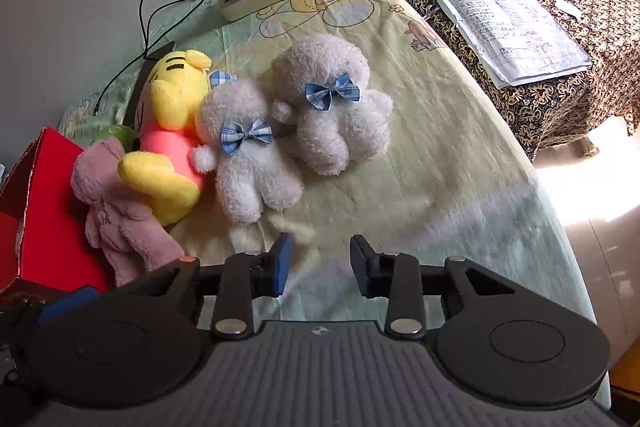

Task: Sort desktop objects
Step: 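Move the right tool toward the white teddy bear with blue bow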

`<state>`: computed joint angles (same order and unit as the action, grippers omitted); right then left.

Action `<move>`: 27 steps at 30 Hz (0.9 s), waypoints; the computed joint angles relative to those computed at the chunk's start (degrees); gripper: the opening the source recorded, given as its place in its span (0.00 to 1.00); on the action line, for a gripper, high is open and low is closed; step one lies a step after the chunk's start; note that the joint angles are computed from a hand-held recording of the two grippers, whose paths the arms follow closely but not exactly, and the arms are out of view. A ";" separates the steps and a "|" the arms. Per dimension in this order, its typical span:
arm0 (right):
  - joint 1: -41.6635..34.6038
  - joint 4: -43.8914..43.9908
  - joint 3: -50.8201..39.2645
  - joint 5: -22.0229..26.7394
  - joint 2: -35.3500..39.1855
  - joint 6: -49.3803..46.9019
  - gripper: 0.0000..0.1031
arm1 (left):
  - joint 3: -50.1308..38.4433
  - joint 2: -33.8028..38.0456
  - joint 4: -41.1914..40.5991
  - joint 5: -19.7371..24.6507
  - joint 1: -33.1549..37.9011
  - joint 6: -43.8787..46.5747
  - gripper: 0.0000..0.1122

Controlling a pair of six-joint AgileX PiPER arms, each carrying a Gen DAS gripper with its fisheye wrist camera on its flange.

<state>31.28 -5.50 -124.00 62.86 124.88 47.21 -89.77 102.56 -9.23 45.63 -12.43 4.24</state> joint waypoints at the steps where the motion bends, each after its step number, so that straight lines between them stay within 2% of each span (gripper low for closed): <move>1: -0.52 0.96 1.30 -1.44 -0.65 -1.51 0.35 | -0.44 0.04 1.14 -0.24 -0.21 -1.30 0.88; 6: -3.32 7.29 3.25 -5.74 -1.88 -11.07 0.32 | -4.54 0.53 8.62 -1.37 -0.51 -7.67 0.81; 8: -4.08 9.07 0.53 -5.69 -0.72 -14.46 0.32 | -4.83 0.59 10.64 -1.94 -0.61 -9.05 0.80; 12: -5.44 12.55 -4.69 -5.94 1.60 -19.18 0.32 | -4.98 1.53 8.04 -1.06 -0.27 -9.58 0.80; 14: -5.80 13.84 -7.31 -5.76 3.09 -21.14 0.32 | -5.19 2.25 10.82 -1.41 -1.65 -11.98 0.80; 17: -5.72 14.07 -15.82 -1.53 7.85 -22.96 0.32 | -5.38 3.18 14.04 -2.64 -3.36 -14.03 0.77; 20: -5.74 13.01 -25.18 3.23 12.53 -22.91 0.32 | -7.72 5.01 14.28 -1.56 -3.47 -13.81 0.73; 24: -6.55 12.20 -30.41 5.98 14.81 -22.42 0.32 | -9.11 6.15 11.99 -1.77 -3.19 -11.64 0.73; 27: -6.64 8.12 -27.38 5.29 13.32 -21.28 0.32 | -10.95 7.44 9.04 -1.45 -3.68 -7.90 0.73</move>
<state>24.64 2.62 -151.38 68.15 138.20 25.93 -100.72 110.00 -0.18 44.18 -16.11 -3.66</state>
